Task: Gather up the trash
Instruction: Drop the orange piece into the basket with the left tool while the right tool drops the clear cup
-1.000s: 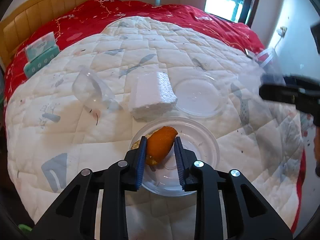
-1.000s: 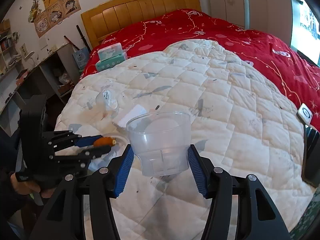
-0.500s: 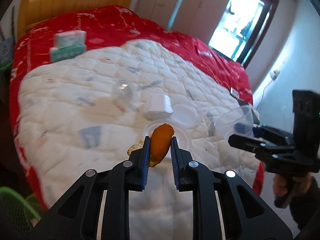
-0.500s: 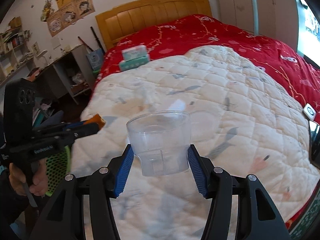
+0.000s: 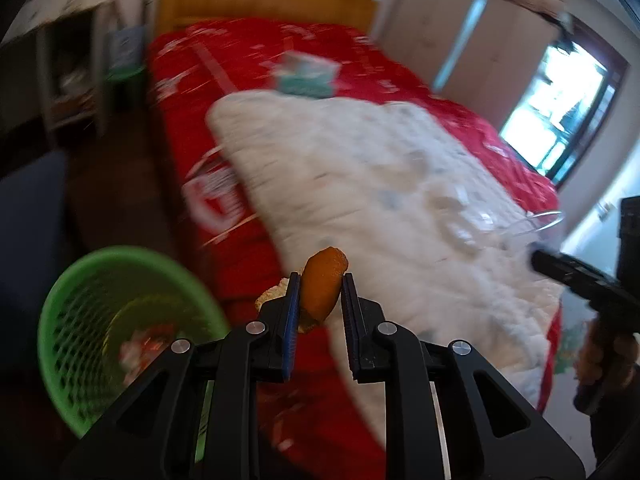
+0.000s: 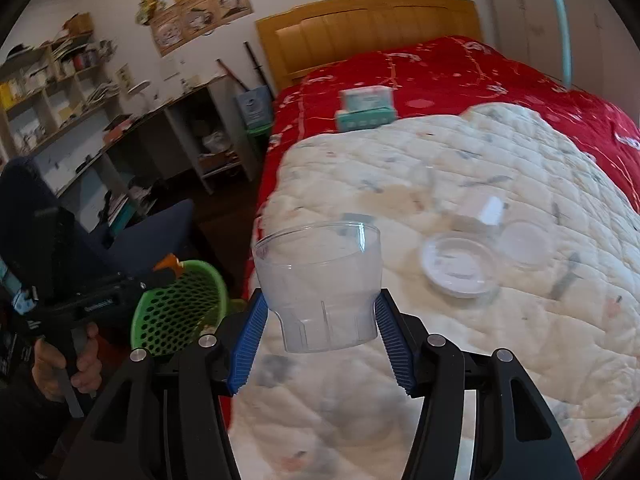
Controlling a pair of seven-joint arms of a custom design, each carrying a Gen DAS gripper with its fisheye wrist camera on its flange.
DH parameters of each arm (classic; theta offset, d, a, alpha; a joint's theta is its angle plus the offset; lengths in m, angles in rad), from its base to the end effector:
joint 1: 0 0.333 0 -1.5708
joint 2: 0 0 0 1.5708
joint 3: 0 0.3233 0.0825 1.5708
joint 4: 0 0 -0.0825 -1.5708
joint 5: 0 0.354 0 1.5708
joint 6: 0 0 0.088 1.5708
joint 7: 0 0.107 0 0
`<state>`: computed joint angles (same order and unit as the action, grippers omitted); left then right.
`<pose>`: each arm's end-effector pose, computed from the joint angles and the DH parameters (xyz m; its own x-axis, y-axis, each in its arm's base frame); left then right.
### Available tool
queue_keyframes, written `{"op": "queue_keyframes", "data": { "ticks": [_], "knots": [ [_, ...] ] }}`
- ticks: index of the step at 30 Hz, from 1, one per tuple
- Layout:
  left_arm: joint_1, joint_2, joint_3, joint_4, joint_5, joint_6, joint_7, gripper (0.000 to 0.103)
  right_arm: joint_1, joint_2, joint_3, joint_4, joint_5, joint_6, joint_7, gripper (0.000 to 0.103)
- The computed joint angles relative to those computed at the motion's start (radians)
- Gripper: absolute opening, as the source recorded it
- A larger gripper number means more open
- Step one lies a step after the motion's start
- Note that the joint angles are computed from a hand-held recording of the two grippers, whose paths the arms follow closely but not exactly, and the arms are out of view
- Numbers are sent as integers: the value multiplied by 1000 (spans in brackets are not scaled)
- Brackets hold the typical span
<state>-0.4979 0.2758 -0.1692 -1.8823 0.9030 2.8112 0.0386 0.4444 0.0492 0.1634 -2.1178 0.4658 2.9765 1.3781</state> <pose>0.4789 -0.4138 0.4512 -0.0067 -0.9476 0.3194 -0.7400 -0.2102 -0.6390 0.4877 0.2996 0.5053 0.4440 -0.8603 -0.2506 -0.7014 -0.1597 -0.6947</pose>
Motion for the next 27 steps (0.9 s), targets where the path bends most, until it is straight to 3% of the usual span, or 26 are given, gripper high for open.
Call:
{"op": "queue_keyframes", "data": {
  "ticks": [8,12,21,27],
  "knots": [
    [73,-145,-15,-245,-11,5,-147,25,52,48,30,74,-43,-22,32,54],
    [106,-194,-27,-316,35,11,-250,48,65,81,44,117,-41,-39,21,54],
    [185,-326,-80,-452,136,9,-436,51,104,156,71,214,-38,-85,-7,54],
    [217,-412,-123,-519,114,-33,-460,54,136,214,80,281,-54,-118,-3,54]
  ]
}}
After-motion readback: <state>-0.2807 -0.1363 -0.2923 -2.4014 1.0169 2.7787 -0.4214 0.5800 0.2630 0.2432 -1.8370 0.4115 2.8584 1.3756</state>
